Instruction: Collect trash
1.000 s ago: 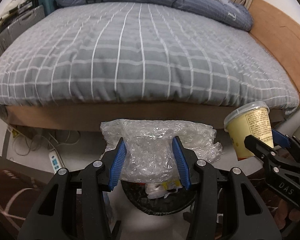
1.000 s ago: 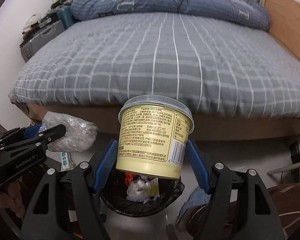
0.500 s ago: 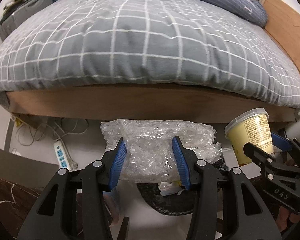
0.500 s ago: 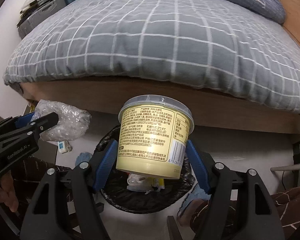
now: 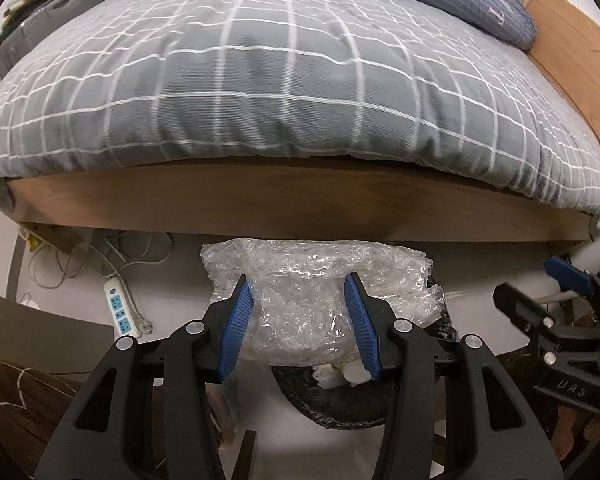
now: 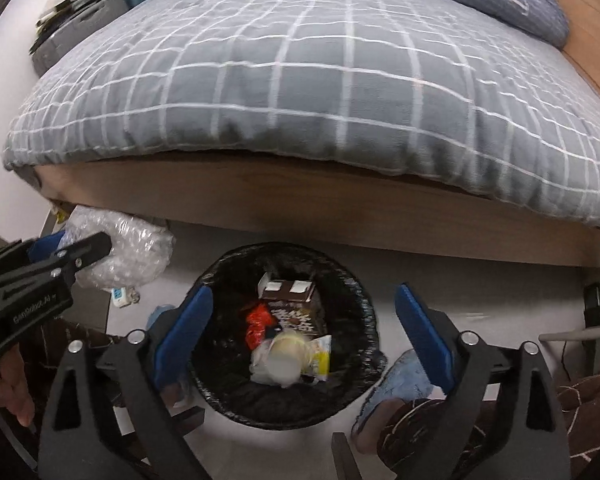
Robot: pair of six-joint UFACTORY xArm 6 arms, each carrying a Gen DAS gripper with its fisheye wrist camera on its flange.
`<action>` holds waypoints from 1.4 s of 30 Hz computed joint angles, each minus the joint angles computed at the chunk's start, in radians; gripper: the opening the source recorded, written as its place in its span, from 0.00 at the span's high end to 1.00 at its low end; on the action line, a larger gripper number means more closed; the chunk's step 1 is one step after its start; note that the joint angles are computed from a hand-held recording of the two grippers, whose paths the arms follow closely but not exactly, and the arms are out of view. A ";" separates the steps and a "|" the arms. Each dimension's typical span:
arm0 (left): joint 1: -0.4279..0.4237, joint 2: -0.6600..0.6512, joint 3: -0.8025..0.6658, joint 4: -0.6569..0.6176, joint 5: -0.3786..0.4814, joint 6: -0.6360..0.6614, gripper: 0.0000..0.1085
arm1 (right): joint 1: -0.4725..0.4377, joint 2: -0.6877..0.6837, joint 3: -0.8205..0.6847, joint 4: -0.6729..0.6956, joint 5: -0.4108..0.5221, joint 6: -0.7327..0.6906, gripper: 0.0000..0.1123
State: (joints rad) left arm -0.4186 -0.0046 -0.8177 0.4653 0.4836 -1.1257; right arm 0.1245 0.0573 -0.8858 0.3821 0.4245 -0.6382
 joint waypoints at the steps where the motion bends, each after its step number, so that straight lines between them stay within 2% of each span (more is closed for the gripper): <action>1: -0.009 0.010 -0.011 -0.005 0.000 0.001 0.57 | -0.008 0.000 0.000 -0.002 -0.004 0.001 0.16; 9: -0.078 0.115 -0.125 -0.063 -0.009 0.055 0.57 | -0.085 0.001 0.004 -0.057 -0.071 0.032 0.15; 16: -0.117 0.187 -0.206 -0.098 -0.006 0.101 0.57 | -0.133 -0.001 -0.006 -0.035 -0.074 0.024 0.15; 23: -0.143 0.235 -0.268 -0.055 0.025 0.061 0.53 | -0.151 0.007 -0.021 -0.023 -0.068 0.021 0.15; 26: -0.148 0.234 -0.273 -0.003 0.051 0.019 0.43 | -0.145 0.010 -0.026 -0.016 -0.067 0.015 0.15; 28: -0.148 0.229 -0.271 0.025 0.063 -0.016 0.32 | -0.142 0.013 -0.030 -0.004 -0.062 0.006 0.15; 34: -0.136 0.188 -0.250 0.104 0.099 -0.087 0.13 | -0.130 0.005 -0.029 0.013 -0.068 -0.002 0.15; 36: -0.130 0.163 -0.233 0.125 0.096 -0.110 0.11 | -0.122 -0.008 -0.028 0.061 -0.062 -0.040 0.15; 42: -0.117 0.084 -0.203 0.164 0.118 -0.137 0.10 | -0.103 -0.061 -0.013 0.093 -0.068 -0.072 0.15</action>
